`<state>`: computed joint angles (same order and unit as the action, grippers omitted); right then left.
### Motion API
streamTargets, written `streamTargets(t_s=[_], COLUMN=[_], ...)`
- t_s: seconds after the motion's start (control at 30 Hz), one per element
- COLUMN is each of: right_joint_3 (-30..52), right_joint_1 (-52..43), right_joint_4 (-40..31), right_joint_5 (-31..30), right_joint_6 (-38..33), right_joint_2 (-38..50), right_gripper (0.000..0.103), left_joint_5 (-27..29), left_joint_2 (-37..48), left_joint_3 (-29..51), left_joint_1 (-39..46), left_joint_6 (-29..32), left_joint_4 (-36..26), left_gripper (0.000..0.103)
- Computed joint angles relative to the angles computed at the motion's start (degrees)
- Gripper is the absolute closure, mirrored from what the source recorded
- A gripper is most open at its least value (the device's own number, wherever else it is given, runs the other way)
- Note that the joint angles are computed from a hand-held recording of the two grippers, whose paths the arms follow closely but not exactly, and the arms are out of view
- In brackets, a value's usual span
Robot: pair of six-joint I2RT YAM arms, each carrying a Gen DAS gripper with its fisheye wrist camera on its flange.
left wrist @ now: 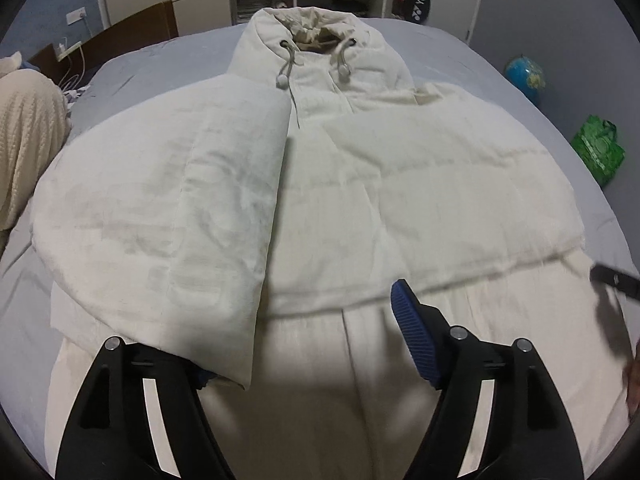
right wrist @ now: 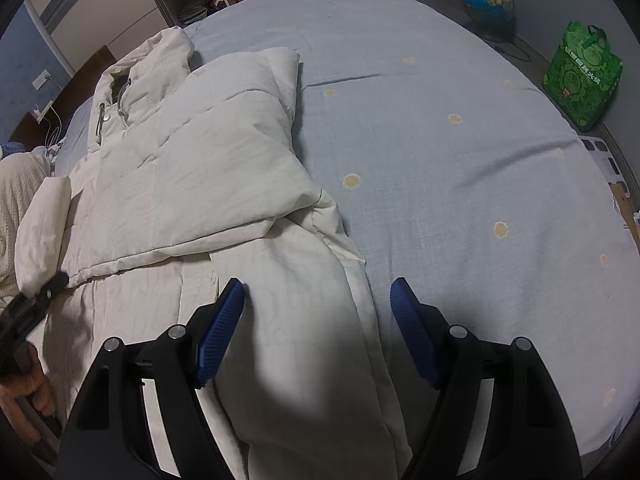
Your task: Fold large clothes
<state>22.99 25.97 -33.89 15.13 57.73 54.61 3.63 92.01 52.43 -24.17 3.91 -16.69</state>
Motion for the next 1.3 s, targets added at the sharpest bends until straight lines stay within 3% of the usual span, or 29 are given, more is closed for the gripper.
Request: streamTargets(t_s=[0.17, 0.33, 0.57, 0.73, 0.9, 1.07, 1.2, 1.3], right_joint_3=[0.0, 0.4, 1.8, 5.6, 15.8, 30.7, 47.0, 62.6], right_joint_1=[0.3, 0.6, 2.8, 7.9, 17.0, 20.6, 22.1, 23.4], right_joint_4=[-0.3, -0.6, -2.4, -6.4, -9.5, -6.8, -5.9, -9.0], right_joint_5=[0.4, 0.8, 3.0, 7.9, 12.9, 11.7, 9.2, 7.7], right_joint_6=[0.3, 0.4, 1.5, 3.5, 3.2, -2.2, -8.0, -12.4], right_joint_2=[-0.3, 0.3, 1.5, 4.0, 12.2, 25.8, 40.1, 52.0], right_gripper=[0.032, 0.032, 0.032, 0.032, 0.032, 0.032, 0.032, 0.032], left_joint_5=[5.8, 12.1, 16.1, 18.3, 20.7, 23.1, 24.7, 22.4], left_joint_2=[-5.8, -12.0, -15.0, -14.5, -13.1, -9.9, -8.7, -9.3], left_joint_3=[-2.4, -4.2, -3.9, -0.1, 2.1, 2.3, 2.5, 1.5], left_joint_1=[4.9, 10.9, 21.2, 30.8, 40.4, 44.7, 47.5, 48.7], left_joint_6=[2.2, 2.9, 5.9, 7.3, 8.0, 6.8, 5.4, 3.3], left_joint_4=[-3.5, -8.1, -13.1, -16.1, -16.6, -16.7, -16.8, -15.4], left_gripper=[0.031, 0.021, 0.021, 0.021, 0.021, 0.021, 0.021, 0.021])
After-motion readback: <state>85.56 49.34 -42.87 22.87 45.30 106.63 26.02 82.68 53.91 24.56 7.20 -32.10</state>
